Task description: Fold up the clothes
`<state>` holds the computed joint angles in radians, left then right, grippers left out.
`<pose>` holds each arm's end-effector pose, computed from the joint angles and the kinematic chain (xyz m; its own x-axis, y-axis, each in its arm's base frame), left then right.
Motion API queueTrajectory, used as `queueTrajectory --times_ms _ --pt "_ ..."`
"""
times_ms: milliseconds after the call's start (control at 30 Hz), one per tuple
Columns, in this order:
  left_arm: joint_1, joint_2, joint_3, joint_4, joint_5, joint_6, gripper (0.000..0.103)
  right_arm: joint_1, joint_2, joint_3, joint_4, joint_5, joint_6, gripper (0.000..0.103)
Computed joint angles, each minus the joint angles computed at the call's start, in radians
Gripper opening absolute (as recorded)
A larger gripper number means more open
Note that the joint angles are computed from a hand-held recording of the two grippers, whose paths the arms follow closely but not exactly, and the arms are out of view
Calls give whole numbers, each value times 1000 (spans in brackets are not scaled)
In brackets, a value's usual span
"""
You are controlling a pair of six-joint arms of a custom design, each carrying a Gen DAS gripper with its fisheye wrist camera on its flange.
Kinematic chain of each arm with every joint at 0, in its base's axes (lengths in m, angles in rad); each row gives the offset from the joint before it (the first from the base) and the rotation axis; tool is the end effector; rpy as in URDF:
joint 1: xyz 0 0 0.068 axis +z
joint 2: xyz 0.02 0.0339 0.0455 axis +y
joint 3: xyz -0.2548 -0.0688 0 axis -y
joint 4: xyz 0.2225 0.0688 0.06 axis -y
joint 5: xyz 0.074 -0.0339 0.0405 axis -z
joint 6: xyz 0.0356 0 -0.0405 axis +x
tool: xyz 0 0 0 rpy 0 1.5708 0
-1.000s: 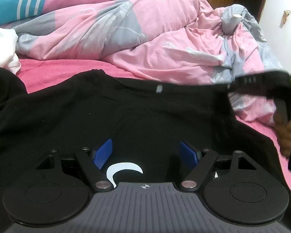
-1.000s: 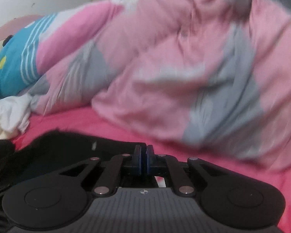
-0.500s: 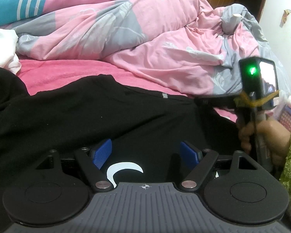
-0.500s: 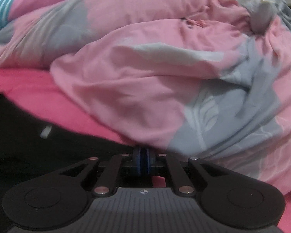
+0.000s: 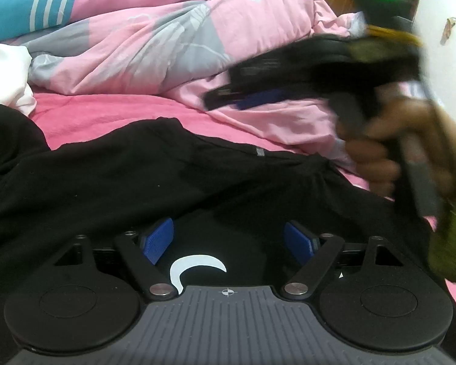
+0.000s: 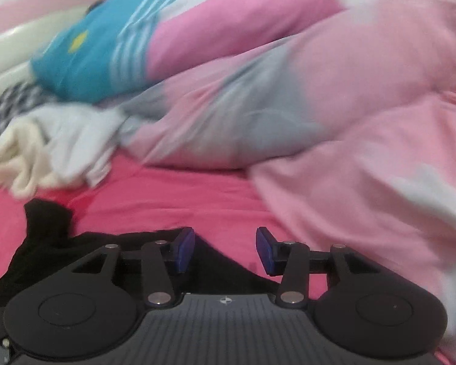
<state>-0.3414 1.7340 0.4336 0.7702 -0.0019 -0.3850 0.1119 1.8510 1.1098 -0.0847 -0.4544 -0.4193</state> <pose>0.2575 -0.0914 0.1111 -0.5668 -0.1972 -0.7999 0.1299 0.9374 -0.3231 0.3629 0.0565 0.1745 -0.5060 -0.4250 -0.7505 -0.6591 0.7518 0.0187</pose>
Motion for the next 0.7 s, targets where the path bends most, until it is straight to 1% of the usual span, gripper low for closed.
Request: queueTrajectory --times_ms 100,267,300,367,400,467,500,533,567,600,633,700 --pt "3 0 -1 2 5 -2 82 61 90 123 -106 28 -8 46" --pt "7 0 0 2 11 -2 82 96 172 229 -156 18 -2 46" --pt "9 0 0 2 13 -3 82 100 190 254 -186 20 -5 46" --pt "8 0 -1 3 14 -4 82 105 228 311 -258 26 -12 43" --pt "8 -1 -1 3 14 -5 82 110 233 319 -285 37 -32 42" --pt "7 -4 -2 0 13 -6 82 112 212 291 -292 48 -75 41" --pt "7 -6 -2 -2 13 -6 82 113 199 275 -293 53 -96 38" --pt "7 -6 -1 -4 14 -5 82 110 189 266 -298 53 -106 32" --pt "8 -7 -1 -5 14 -5 82 105 181 262 -313 51 -114 28" --pt "8 -7 -1 -6 15 -6 82 105 172 256 -323 54 -131 21" --pt "8 -7 -1 -6 15 -6 82 107 163 249 -330 58 -150 11" --pt "8 -8 -2 -6 14 -6 82 115 120 192 -291 70 -194 7"
